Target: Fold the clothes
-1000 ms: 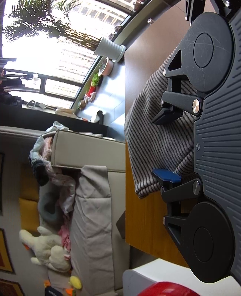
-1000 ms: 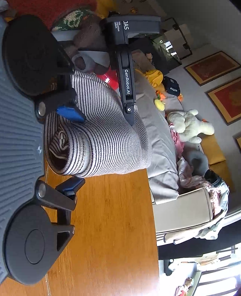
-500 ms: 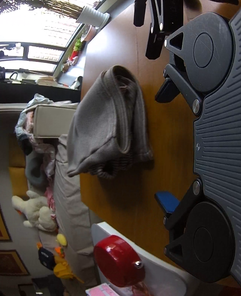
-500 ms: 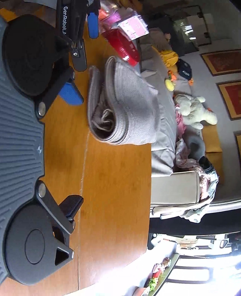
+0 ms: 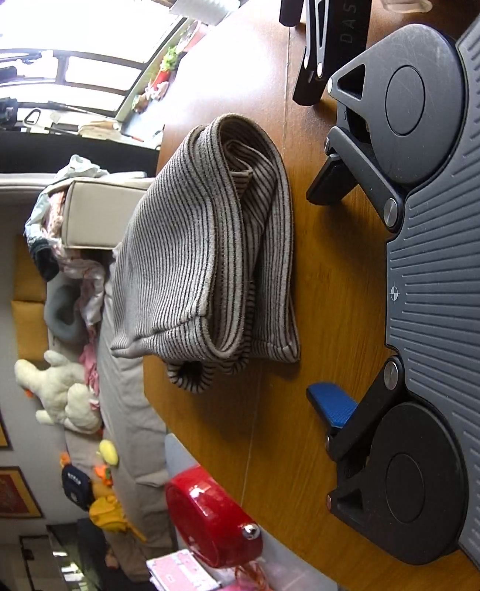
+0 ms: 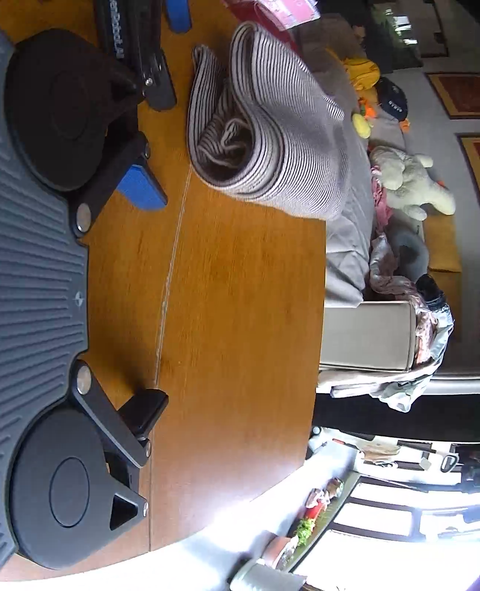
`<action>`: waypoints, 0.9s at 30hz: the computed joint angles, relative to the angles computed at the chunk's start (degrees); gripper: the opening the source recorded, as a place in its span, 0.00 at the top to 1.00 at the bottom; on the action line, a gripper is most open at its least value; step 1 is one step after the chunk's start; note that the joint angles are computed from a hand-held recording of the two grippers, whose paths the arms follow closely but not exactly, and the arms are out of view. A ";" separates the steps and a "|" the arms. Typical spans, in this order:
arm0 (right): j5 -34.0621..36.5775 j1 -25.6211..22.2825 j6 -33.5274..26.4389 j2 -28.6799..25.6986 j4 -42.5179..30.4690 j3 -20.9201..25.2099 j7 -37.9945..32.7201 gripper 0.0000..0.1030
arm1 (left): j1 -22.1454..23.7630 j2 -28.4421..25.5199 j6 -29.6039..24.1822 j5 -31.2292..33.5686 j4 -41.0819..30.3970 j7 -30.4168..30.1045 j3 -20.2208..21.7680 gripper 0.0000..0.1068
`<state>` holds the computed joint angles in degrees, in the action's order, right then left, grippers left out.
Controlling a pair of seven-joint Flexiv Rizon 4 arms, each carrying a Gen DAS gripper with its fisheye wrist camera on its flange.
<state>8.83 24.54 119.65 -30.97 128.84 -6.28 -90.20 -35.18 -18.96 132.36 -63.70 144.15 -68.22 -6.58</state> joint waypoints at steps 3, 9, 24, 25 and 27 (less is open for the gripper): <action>-0.62 -0.80 -0.52 0.10 -0.31 0.52 0.55 0.00 | -0.03 -0.03 0.02 -0.13 -0.03 -0.06 -0.03 0.04; -0.75 -0.87 -0.28 -0.10 -0.29 0.56 0.70 0.00 | 0.40 -0.05 -0.07 0.89 0.23 -0.76 0.17 0.04; -1.08 -1.24 -0.15 -0.18 -0.28 0.76 0.90 0.00 | 0.18 -0.16 -0.01 0.70 0.17 -0.73 0.22 0.04; -1.13 -1.30 -0.15 -0.20 -0.30 0.79 0.91 0.00 | 0.26 -0.15 -0.05 0.83 0.18 -0.79 0.24 0.04; -0.96 -1.02 -0.20 -0.14 -0.27 0.63 0.88 0.00 | 0.31 -0.12 -0.06 0.96 0.26 -0.87 0.27 0.04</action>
